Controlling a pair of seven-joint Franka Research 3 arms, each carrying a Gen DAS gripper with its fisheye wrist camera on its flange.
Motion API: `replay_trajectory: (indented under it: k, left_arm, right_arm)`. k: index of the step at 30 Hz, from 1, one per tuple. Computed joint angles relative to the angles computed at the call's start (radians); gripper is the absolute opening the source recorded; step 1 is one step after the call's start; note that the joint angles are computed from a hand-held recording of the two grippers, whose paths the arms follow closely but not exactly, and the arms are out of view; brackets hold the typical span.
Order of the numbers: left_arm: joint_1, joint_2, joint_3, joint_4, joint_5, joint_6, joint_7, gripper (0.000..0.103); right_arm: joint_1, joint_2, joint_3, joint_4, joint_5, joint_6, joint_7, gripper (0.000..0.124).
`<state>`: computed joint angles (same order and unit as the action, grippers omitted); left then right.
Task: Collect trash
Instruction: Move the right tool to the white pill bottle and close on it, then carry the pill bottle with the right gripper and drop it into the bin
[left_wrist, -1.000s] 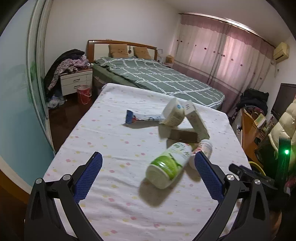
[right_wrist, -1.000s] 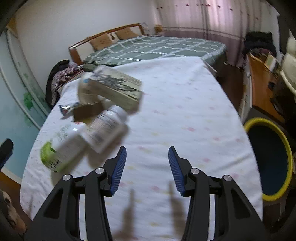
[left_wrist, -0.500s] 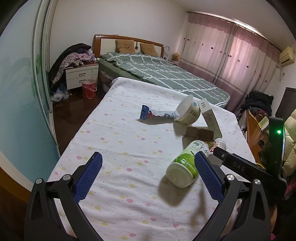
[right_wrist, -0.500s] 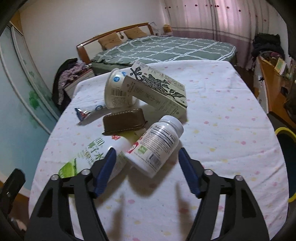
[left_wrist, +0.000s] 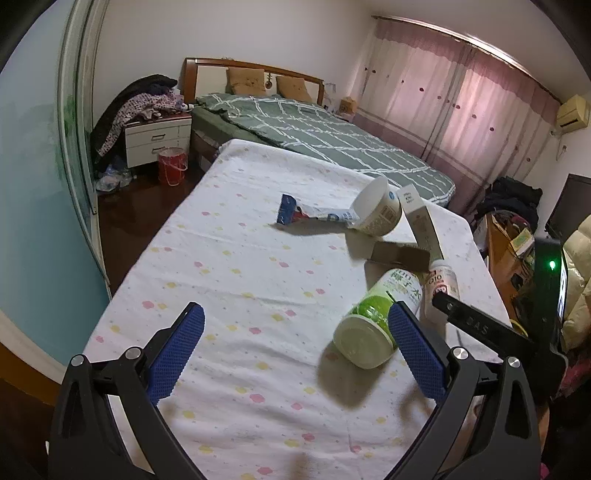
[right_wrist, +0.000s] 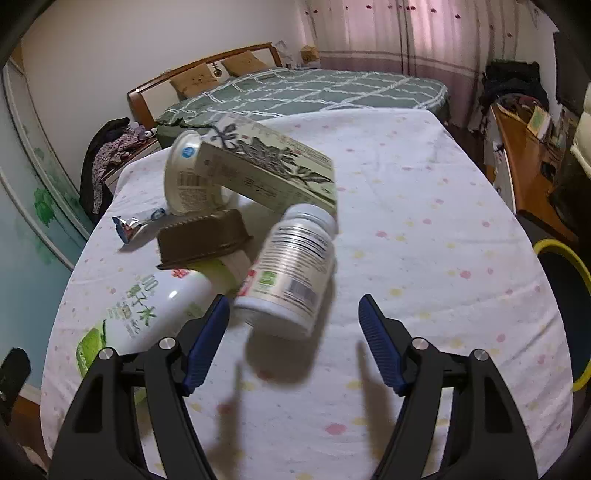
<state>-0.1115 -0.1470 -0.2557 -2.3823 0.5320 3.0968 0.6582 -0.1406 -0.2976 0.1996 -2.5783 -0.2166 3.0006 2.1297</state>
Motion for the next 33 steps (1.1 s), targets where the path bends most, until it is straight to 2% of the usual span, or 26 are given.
replay_trajectory:
  k: [2,4,5,7,8,10,15,25,33]
  left_arm:
    - [-0.004,0.003,0.001,0.001,-0.001,-0.001,0.004,0.098]
    - [-0.011,0.006,0.005,0.002,-0.009,-0.001,0.013,0.098]
    - [-0.014,0.008,0.006,0.002,-0.012,0.000,0.018,0.098]
    - [-0.028,0.012,0.018,0.001,-0.036,-0.002,0.043,0.098]
    - [-0.035,0.016,0.023,0.002,-0.049,-0.004,0.057,0.098]
    - [-0.049,0.021,0.035,0.001,-0.081,-0.004,0.086,0.098]
    - [-0.065,0.034,0.045,0.005,-0.132,0.000,0.139,0.098]
    - [-0.049,0.040,0.014,0.018,-0.093,-0.012,0.111,0.098]
    - [-0.065,0.057,-0.001,0.050,-0.031,-0.042,0.073,0.098]
  right_arm:
    - [-0.042,0.022,0.041,0.023,-0.047,-0.011,0.040,0.069]
    - [-0.042,0.044,0.037,0.041,-0.072,-0.029,0.062,0.069]
    - [-0.032,0.054,0.026,0.048,-0.078,-0.037,0.066,0.066]
    - [0.035,0.072,-0.038,0.050,-0.009,-0.040,0.005,0.052]
    - [0.030,0.065,-0.040,0.041,-0.034,-0.024,0.027,0.048]
    - [0.054,0.054,-0.063,0.026,-0.009,-0.002,0.006,0.045]
    - [0.106,0.008,-0.110,-0.018,0.097,0.032,-0.104,0.045]
    - [0.058,-0.109,-0.106,-0.106,0.242,0.044,-0.212,0.045]
    - [0.068,-0.201,-0.165,-0.177,0.351,0.042,-0.315,0.045]
